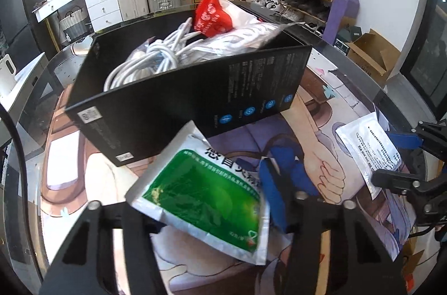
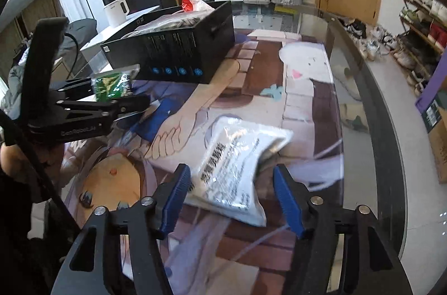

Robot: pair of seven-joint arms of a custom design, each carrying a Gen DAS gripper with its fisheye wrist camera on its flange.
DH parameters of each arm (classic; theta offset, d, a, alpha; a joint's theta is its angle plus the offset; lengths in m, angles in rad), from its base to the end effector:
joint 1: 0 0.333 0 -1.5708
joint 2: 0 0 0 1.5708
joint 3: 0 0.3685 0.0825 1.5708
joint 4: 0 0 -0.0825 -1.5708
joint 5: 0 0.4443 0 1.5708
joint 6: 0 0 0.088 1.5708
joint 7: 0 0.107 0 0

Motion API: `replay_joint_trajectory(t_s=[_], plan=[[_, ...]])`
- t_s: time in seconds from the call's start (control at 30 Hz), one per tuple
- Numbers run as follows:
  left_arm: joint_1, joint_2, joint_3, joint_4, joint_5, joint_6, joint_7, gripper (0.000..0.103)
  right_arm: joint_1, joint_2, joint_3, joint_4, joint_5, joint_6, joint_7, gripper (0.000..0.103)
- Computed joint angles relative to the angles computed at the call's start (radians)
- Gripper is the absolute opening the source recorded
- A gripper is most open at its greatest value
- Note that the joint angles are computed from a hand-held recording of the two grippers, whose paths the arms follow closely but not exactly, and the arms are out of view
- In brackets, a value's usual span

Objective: Organize soft objects
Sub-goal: 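Grasp the white medicine packet with the right while the left grasps the green packet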

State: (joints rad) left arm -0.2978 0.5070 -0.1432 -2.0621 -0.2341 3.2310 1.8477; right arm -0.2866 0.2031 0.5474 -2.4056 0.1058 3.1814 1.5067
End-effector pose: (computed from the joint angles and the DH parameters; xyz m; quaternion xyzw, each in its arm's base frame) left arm 0.6402 -0.2694 0.2562 -0.5081 0.7971 -0.2824 0.1636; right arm 0.5677 0.1383 0.3101 -0.7313 0.6127 -0.1377 0.2662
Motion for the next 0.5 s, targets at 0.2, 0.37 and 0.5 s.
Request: replay_joint_trajectory(t_s=[0.2, 0.37, 0.5], plan=[[0.153, -0.011, -0.138, -0.045, 0.015, 0.031, 0.043, 0.037, 0.358, 0.009, -0.352, 0.040, -0.160, -0.015, 0.136, 0.065], [0.263, -0.020, -0.234, -0.092, 0.041, 0.063, 0.063, 0.036, 0.358, 0.017, -0.344, 0.045, -0.223, 0.002, 0.160, 0.050], [0.371, -0.016, -0.329, -0.117, 0.074, 0.076, 0.062, 0.033, 0.305, 0.023, -0.289, 0.045, -0.238, 0.015, 0.146, 0.040]])
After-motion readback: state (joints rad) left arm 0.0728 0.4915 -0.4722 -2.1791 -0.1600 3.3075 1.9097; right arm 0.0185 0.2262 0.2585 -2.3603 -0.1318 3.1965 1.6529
